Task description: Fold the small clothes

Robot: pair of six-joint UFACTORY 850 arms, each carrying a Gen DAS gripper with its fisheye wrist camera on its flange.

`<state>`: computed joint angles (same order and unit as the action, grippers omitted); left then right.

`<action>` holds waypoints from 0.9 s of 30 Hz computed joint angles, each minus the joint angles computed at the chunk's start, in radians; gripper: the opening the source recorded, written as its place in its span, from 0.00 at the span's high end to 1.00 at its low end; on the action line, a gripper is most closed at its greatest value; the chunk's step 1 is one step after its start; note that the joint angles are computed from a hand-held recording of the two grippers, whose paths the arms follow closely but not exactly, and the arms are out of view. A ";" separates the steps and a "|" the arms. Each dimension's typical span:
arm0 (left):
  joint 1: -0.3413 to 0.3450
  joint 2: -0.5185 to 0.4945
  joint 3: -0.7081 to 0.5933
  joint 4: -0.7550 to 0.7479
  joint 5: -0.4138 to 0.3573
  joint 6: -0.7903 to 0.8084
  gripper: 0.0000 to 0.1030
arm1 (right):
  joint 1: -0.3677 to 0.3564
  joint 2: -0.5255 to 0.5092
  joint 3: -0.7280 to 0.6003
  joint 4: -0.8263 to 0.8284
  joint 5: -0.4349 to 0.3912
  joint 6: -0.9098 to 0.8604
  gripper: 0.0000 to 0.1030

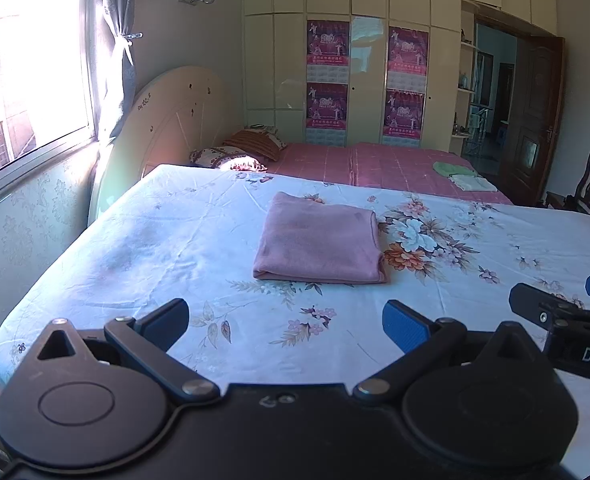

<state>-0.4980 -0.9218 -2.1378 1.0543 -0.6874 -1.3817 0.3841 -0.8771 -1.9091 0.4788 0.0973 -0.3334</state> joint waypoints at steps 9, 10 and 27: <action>-0.004 -0.023 -0.038 -0.017 -0.008 0.024 0.00 | -0.006 -0.011 -0.017 -0.035 -0.011 0.031 0.00; -0.005 -0.028 -0.046 -0.021 -0.010 0.029 0.00 | -0.007 -0.012 -0.018 -0.033 -0.012 0.029 0.00; -0.006 -0.082 -0.130 -0.065 -0.035 0.078 0.00 | -0.020 -0.026 -0.039 -0.190 -0.036 0.187 0.00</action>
